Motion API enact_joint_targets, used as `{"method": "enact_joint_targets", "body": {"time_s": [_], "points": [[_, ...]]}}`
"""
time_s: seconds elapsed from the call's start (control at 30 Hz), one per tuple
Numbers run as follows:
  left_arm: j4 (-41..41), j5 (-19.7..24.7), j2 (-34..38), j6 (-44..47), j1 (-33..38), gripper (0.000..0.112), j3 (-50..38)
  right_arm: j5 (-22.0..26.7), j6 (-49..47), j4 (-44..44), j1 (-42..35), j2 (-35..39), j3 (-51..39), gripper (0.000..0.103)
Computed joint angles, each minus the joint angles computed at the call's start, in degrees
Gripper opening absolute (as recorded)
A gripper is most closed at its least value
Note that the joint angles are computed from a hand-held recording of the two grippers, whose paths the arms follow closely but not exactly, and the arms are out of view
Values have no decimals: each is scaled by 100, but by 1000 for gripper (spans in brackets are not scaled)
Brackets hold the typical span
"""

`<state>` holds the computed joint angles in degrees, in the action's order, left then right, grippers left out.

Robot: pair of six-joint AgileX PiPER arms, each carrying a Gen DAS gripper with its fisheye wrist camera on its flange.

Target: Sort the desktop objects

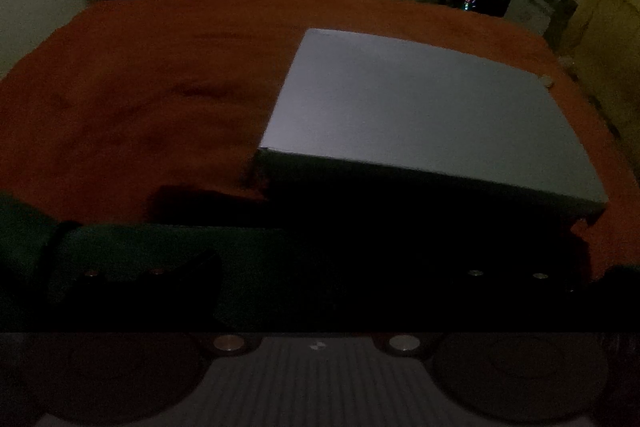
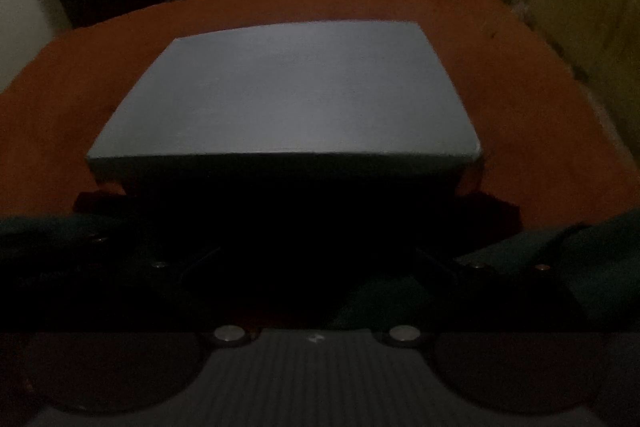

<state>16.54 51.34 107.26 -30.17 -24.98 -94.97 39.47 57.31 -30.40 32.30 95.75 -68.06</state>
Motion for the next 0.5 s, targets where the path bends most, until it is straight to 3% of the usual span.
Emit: {"method": "enact_joint_targets", "body": {"time_s": [0.13,0.5], "points": [[140,19,32,-120,-22,102,-7,20,323,-495,129,2,62,103],[113,51,114,-87,26,102,-96,-169,-17,-138,-100,0,75,103]]}}
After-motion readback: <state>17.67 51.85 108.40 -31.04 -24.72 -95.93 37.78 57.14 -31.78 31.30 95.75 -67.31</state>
